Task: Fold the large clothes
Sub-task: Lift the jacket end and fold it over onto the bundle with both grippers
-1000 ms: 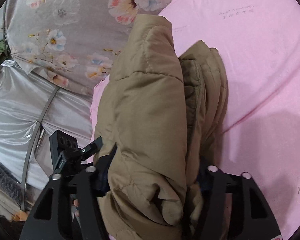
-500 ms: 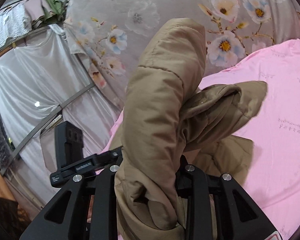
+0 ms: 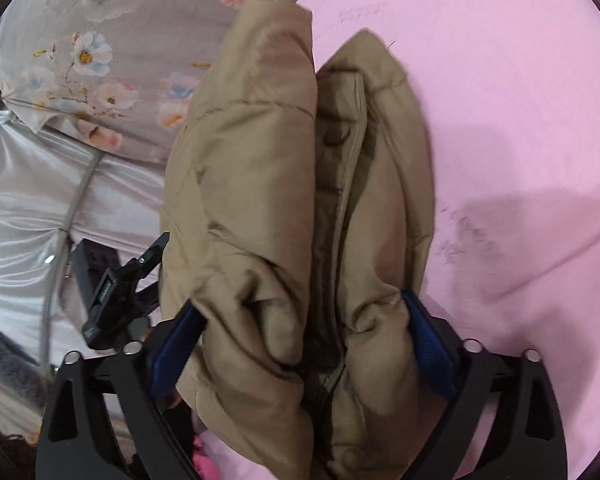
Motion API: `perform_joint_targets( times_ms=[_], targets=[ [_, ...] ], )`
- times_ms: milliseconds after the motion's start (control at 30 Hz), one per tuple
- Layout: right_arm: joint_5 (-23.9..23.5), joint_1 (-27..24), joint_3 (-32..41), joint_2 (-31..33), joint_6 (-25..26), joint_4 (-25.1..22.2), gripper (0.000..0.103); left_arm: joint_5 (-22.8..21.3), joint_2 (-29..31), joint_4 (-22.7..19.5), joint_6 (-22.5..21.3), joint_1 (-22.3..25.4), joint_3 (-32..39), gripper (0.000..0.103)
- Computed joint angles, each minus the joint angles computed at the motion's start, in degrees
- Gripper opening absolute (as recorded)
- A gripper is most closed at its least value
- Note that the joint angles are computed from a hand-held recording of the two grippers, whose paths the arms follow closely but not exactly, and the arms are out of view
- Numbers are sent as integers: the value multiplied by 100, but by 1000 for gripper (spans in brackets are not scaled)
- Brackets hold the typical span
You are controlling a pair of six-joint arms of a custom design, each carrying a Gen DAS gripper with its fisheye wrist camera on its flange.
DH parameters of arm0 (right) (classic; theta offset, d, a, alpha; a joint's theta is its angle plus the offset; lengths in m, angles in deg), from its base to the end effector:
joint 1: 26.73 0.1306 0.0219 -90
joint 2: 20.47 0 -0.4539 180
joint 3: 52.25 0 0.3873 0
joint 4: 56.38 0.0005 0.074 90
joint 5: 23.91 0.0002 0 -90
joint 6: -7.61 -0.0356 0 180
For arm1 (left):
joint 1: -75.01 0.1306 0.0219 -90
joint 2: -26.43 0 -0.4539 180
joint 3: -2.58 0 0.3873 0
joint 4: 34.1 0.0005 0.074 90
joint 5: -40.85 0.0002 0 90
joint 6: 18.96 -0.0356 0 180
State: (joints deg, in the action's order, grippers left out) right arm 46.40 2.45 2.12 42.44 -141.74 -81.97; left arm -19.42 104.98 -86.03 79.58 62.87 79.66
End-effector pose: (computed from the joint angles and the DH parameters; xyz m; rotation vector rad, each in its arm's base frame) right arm 0.2451 0.1500 0.4167 0.4115 2.3758 1.1870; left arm 0.3690 -0.0979 0.4812 0.2969 2.4841 -0.7987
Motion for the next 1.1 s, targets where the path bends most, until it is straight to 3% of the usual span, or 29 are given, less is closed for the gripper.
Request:
perform_joint_targets(
  times_ms=[133, 300, 400, 500, 567, 667, 767, 867, 933, 967, 1033, 1100],
  targets=[
    [-286, -2, 120, 371, 343, 317, 97, 452, 187, 58, 32, 37, -157, 97],
    [-796, -236, -76, 566, -69, 1526, 47, 483, 183, 537, 243, 11, -302, 97],
    [-411, -103, 286, 665, 389, 1295, 32, 260, 151, 919, 317, -27, -290, 88],
    [32, 10, 782, 791, 1035, 1139, 26, 177, 174, 1247, 356, -8, -85, 72],
    [162, 20, 1147, 926, 1441, 1156, 24, 103, 215, 1404, 291, -5, 148, 63],
    [371, 35, 1842, 1187, 2314, 1048, 24, 142, 343, 1559, 166, -12, 584, 58],
    [223, -151, 2269, 1463, 2586, 945, 24, 2, 556, 1631, 46, -19, 1025, 58],
    [104, -343, 2342, 1712, 2335, 767, 25, -146, 835, 1505, -41, 65, 1286, 58],
    [-68, -441, 2277, 1920, 1943, 572, 34, -126, 1037, 1349, -55, 184, 1340, 58],
    [-5, -471, 2231, 2039, 1744, 289, 44, -88, 1129, 1276, -45, 290, 1298, 58],
    [-5, -506, 2084, 2180, 1532, -15, 54, -76, 1264, 1132, -69, 434, 1202, 59],
    [-239, -563, 1757, 2190, 1183, 129, 69, -49, 1346, 1106, -75, 572, 1016, 64]
  ],
)
